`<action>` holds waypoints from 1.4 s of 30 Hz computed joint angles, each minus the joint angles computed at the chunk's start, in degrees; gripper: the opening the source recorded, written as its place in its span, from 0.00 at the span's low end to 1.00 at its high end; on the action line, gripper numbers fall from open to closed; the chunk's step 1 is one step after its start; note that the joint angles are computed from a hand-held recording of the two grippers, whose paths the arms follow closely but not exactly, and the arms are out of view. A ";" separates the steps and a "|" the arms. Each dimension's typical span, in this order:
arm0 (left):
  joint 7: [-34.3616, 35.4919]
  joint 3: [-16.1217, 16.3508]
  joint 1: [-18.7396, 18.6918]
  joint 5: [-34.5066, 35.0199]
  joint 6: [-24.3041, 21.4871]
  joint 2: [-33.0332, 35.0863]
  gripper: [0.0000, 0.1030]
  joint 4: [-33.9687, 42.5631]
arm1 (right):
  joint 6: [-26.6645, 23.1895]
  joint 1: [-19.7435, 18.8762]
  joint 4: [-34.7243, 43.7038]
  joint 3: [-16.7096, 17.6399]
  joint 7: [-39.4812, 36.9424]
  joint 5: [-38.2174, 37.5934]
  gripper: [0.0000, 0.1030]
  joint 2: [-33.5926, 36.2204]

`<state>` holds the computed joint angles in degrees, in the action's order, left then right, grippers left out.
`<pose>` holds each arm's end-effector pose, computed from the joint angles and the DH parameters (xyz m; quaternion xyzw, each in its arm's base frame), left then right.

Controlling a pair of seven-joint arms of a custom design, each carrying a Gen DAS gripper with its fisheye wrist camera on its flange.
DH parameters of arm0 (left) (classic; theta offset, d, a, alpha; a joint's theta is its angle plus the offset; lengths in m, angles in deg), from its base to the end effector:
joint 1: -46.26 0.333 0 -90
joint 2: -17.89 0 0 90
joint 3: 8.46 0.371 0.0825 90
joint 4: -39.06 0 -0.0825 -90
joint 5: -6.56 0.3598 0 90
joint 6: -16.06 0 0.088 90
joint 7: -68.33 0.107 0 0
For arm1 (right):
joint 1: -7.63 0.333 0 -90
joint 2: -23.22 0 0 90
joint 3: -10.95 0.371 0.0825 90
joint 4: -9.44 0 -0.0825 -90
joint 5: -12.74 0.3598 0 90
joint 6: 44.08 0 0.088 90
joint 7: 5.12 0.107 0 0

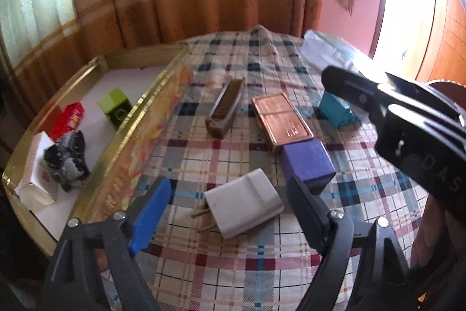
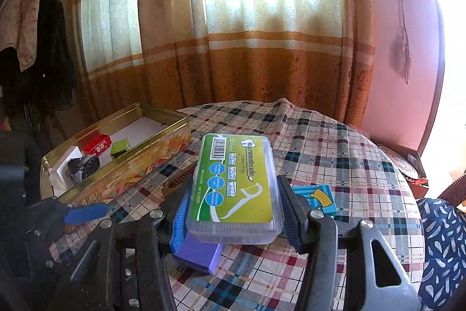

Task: Organize rigid objects
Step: 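Grasp the green floss box with the right tool while the left tool grasps the white block, then lift and carry the white block and green floss box toward the gold tray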

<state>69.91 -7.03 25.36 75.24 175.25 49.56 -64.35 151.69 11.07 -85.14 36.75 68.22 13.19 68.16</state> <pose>0.6279 -0.2683 0.3269 -0.7040 0.6154 -0.2163 0.2809 0.7019 0.2749 0.3684 -0.7401 0.4425 -0.2264 0.4529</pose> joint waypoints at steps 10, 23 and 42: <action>6.14 0.90 0.67 -6.98 5.45 0.73 0.57 -0.46 | -0.30 -0.12 0.20 0.13 -0.34 0.05 0.54 0.14; 5.82 2.57 0.13 -5.51 4.57 1.71 0.57 2.09 | 0.16 0.28 0.03 -0.40 -0.21 -0.08 0.55 -0.02; -19.46 4.94 -2.61 17.52 -0.49 -0.97 0.57 1.42 | 1.15 1.05 -0.35 -1.39 0.07 -0.55 0.54 -0.19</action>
<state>50.45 -2.09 22.75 92.76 174.76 48.59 -62.94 152.83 12.12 -85.49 35.36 68.29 12.64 67.96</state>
